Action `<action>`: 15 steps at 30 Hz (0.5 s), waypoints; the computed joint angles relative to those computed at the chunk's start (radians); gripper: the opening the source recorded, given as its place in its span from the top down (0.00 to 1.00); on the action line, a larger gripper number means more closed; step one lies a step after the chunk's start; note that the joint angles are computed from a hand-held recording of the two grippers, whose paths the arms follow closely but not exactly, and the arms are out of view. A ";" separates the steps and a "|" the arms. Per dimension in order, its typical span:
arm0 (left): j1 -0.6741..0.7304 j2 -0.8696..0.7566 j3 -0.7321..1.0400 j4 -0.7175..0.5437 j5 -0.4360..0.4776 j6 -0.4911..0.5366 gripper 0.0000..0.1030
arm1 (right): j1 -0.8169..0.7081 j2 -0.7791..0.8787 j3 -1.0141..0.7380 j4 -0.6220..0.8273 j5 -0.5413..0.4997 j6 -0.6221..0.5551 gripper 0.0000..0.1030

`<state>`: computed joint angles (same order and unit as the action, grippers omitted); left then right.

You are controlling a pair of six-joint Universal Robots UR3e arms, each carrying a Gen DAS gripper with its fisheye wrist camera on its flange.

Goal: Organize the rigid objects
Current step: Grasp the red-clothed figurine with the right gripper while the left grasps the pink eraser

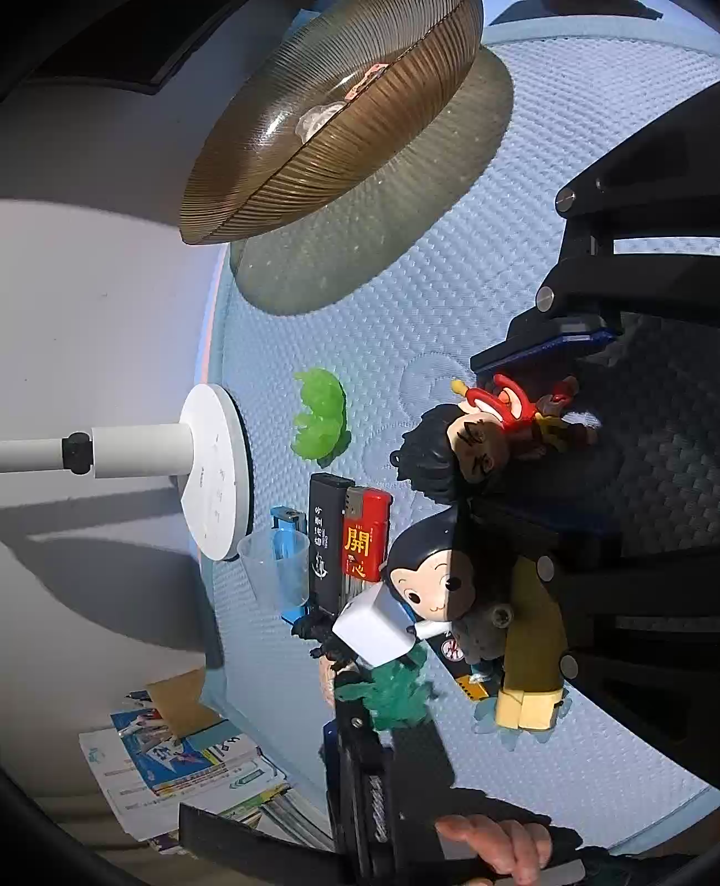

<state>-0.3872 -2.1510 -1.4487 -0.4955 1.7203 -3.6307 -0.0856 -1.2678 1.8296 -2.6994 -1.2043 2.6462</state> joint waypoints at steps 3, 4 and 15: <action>0.009 0.054 -0.083 0.042 -0.141 0.053 0.19 | -0.032 -0.008 0.010 0.004 0.045 0.005 0.59; 0.002 0.064 -0.093 0.034 -0.153 0.075 0.19 | -0.043 -0.009 0.012 0.008 0.061 0.006 0.61; 0.005 -0.086 0.207 -0.234 0.019 0.337 0.17 | -0.055 -0.007 0.013 0.022 0.077 0.009 0.62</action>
<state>-0.3824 -2.2367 -1.2415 -0.7298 1.7394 -3.2934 -0.1407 -1.2749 1.8423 -2.6774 -1.1275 2.6556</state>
